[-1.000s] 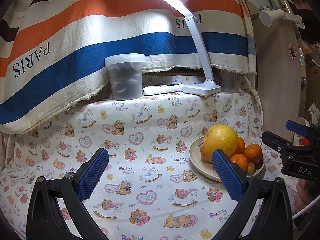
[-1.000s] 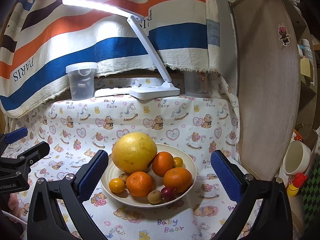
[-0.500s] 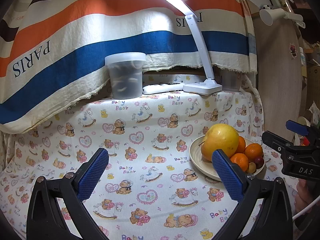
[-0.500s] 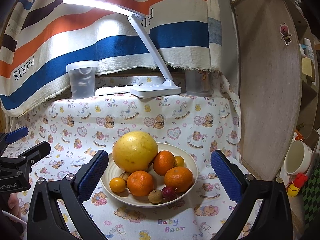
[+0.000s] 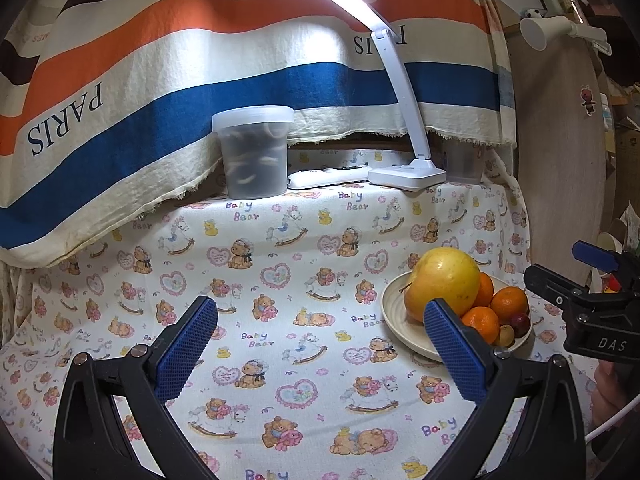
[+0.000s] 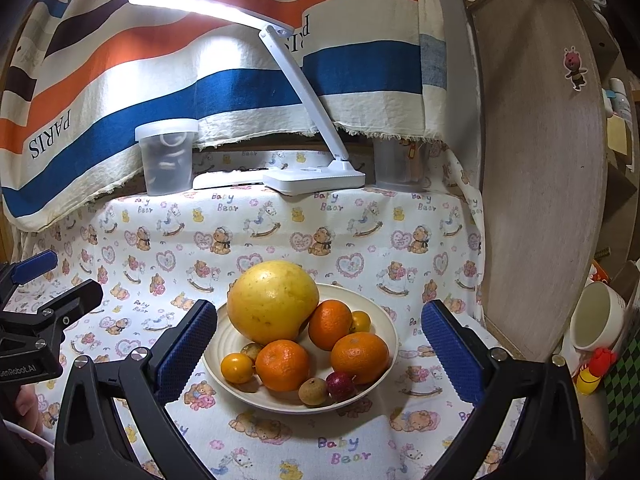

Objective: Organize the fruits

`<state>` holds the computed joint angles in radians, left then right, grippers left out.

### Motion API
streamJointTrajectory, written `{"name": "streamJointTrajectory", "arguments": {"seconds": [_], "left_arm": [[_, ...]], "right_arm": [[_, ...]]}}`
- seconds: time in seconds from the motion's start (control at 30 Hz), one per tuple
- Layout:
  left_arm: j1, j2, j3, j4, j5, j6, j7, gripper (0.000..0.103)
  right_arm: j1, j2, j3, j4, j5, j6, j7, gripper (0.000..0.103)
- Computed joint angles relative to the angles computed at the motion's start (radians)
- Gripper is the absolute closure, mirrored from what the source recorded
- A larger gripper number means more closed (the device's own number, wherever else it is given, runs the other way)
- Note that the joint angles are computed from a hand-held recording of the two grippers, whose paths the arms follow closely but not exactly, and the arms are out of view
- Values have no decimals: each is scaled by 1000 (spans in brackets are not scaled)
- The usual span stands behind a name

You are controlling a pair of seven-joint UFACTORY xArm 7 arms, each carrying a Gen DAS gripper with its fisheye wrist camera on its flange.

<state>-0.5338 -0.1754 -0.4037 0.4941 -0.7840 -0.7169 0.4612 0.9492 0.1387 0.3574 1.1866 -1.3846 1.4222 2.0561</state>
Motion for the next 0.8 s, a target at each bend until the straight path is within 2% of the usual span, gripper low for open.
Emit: {"name": "streamJointTrajectory", "arguments": {"seconds": [0.8], "left_arm": [[2,0,1,3,-3,7,3,0]], "right_arm": [[2,8,-5,7,1,-6,-2,0]]}}
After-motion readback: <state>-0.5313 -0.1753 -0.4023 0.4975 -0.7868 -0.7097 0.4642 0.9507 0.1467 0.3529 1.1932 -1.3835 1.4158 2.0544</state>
